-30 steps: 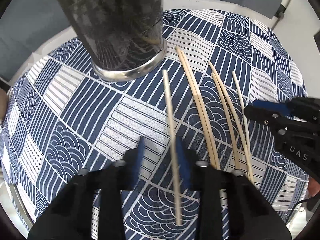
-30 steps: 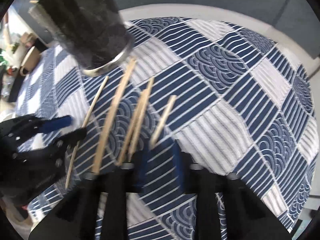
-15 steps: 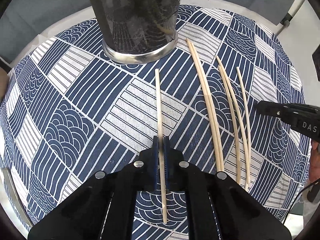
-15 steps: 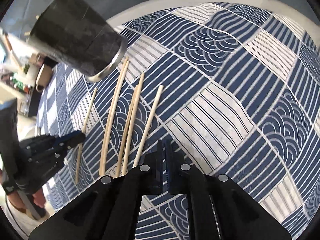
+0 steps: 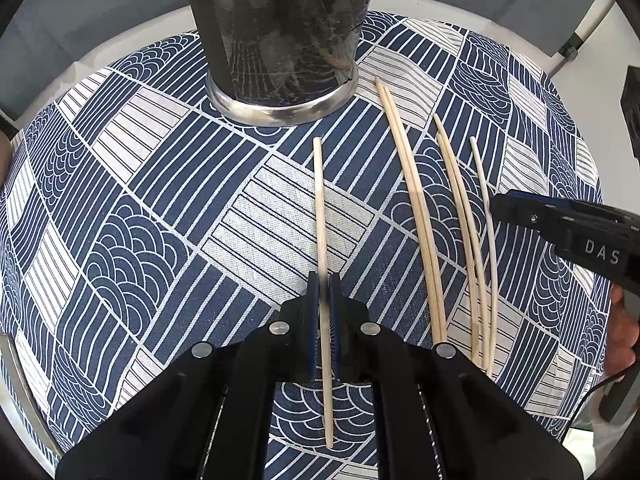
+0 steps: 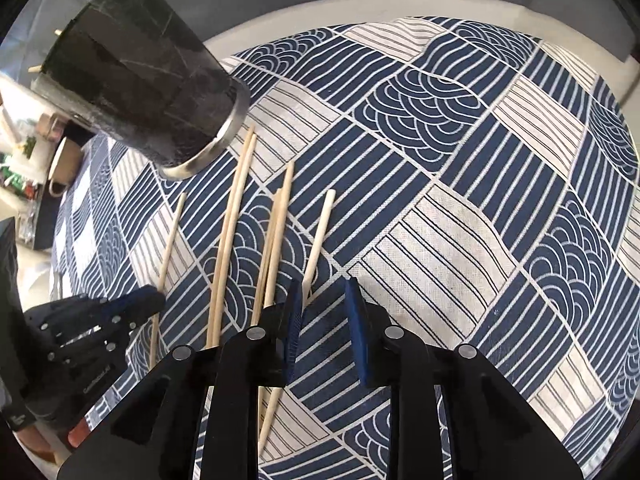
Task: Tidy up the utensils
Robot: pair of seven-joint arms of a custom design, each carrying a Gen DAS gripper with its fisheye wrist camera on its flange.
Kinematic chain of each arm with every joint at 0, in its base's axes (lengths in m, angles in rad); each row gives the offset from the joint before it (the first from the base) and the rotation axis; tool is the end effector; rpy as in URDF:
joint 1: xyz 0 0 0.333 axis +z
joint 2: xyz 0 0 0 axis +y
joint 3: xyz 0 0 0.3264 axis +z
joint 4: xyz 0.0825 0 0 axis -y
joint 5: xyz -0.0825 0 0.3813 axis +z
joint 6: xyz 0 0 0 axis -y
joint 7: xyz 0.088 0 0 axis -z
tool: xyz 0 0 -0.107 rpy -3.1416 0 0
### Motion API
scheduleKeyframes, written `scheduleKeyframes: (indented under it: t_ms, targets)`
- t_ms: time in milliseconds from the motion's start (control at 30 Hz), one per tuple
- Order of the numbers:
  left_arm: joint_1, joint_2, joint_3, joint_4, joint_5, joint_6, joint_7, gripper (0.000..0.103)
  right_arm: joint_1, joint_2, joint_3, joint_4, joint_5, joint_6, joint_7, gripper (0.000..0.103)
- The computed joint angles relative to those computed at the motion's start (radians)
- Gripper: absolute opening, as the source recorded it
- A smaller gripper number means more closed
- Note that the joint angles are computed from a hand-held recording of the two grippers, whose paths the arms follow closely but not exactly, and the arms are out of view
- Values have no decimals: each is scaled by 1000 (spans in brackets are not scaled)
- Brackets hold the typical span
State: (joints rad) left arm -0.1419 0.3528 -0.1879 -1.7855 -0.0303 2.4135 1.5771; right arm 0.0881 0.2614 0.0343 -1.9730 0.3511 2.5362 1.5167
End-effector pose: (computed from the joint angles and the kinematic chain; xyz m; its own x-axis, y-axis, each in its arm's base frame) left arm 0.6371 -0.2057 0.4000 -0.3023 -0.9491 0.0884 -0.9231 0.2684 -0.2755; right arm 0.6265 0.0719 0.3806 -0.0454 -0.9632 -0.2651 -0.9554 0.1194 -0.2701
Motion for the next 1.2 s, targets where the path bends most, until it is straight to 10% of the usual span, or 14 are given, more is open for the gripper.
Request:
scheduleKeyframes:
  t_ms: [200, 400, 533, 1200]
  targets:
    - [11, 5, -8, 5, -26, 1, 28, 7, -4, -14, 15, -27, 80, 32, -10, 37]
    - [19, -6, -11, -18, -60, 25, 37, 7, 145, -15, -78, -35, -399, 57, 279, 22]
    - [23, -5, -13, -11, -68, 11, 61, 8, 131, -17, -65, -41, -452, 68, 334, 6]
    - [47, -124, 16, -143, -104, 30, -1, 5, 7, -122, -14, -54, -80, 96, -30, 4]
